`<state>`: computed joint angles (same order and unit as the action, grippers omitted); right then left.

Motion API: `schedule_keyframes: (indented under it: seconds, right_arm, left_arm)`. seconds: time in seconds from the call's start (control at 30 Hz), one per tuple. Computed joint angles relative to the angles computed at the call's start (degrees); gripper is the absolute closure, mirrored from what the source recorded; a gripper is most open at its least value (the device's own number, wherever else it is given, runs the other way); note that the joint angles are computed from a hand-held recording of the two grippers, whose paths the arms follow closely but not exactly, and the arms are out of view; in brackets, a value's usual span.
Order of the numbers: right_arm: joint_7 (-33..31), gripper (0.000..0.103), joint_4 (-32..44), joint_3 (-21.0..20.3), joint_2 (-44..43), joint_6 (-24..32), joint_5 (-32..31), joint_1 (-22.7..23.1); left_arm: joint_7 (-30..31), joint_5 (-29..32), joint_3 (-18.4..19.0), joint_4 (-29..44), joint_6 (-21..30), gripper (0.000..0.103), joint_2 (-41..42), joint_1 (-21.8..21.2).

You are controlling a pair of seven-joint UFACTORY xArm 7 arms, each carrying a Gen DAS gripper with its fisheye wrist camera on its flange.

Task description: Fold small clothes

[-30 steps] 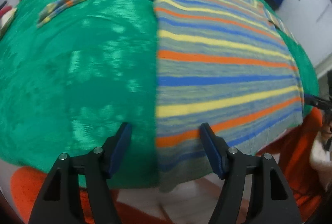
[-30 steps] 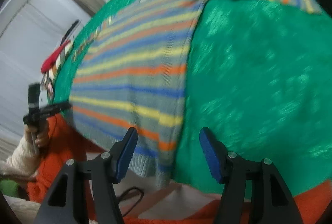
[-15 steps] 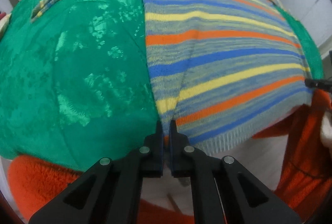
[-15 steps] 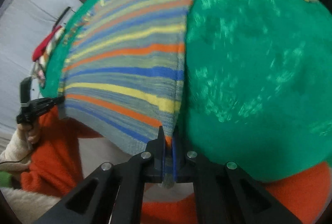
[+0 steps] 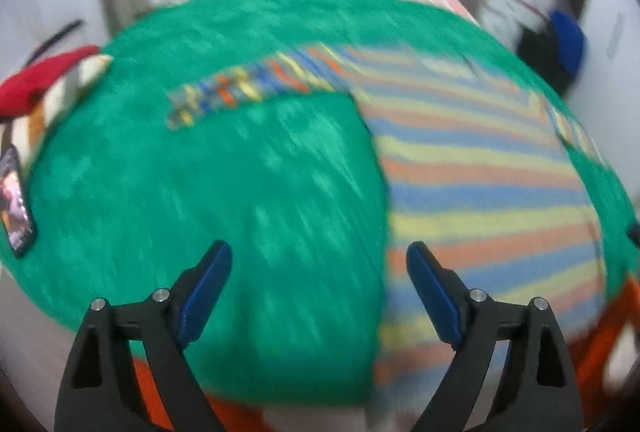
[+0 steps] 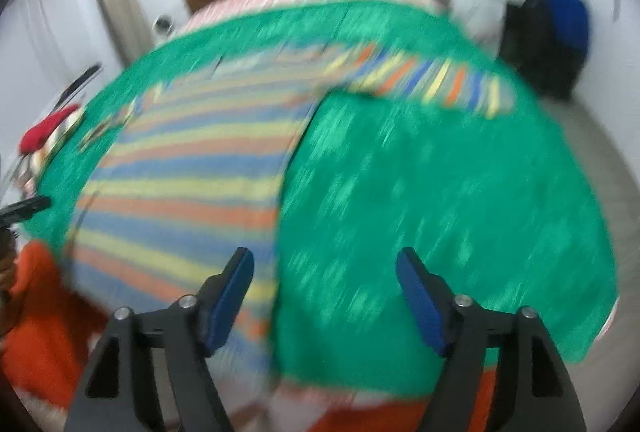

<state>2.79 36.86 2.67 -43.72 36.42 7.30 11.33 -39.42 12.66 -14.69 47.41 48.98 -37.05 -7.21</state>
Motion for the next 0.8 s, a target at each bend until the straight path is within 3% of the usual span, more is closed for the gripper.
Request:
schedule_keyframes:
  seconds: [0.13,0.2,0.27,0.33,0.4,0.53,0.67,0.8]
  right_arm:
    - [9.01,0.029,-2.24,7.69,5.71,-15.94,-6.47,-8.35]
    - [14.53,0.029,-2.69,10.12,8.86,-20.86,-8.63,-11.64]
    - [18.45,0.029,-2.60,11.67,11.15,-21.59,-10.67,-13.73]
    - [17.73,0.029,-2.52,9.03,12.39,-19.45,-11.30,-11.63]
    - [16.39,0.029,-2.88,5.98,13.13,-19.94,-10.67,-8.73]
    - [15.62,0.027,-3.45,3.61,13.68,-21.29,-9.82,-7.08]
    - [16.64,0.018,-3.28,4.45,14.39,-21.81,-10.24,-7.48]
    - [16.51,0.018,-3.43,4.06,14.50,-22.09,-10.49,-7.04]
  left_arm:
    - [-6.21,5.64,-0.44,5.35,-6.50,0.013,11.54,6.18]
    - [-9.04,10.33,-1.12,8.31,-7.10,0.002,16.58,7.59]
    - [-7.86,12.23,0.08,10.85,-6.50,0.000,22.49,7.17]
    - [-5.26,11.43,3.14,9.66,-7.31,0.000,24.93,4.88]
    - [-10.25,16.71,3.07,5.32,-13.37,0.000,22.23,5.61]
    - [-11.54,18.43,3.85,3.32,-15.04,0.000,20.84,4.87]
    - [-13.11,20.20,3.50,3.78,-16.09,0.000,21.89,5.29]
    - [-13.72,20.91,3.71,2.77,-15.96,0.000,20.84,4.86]
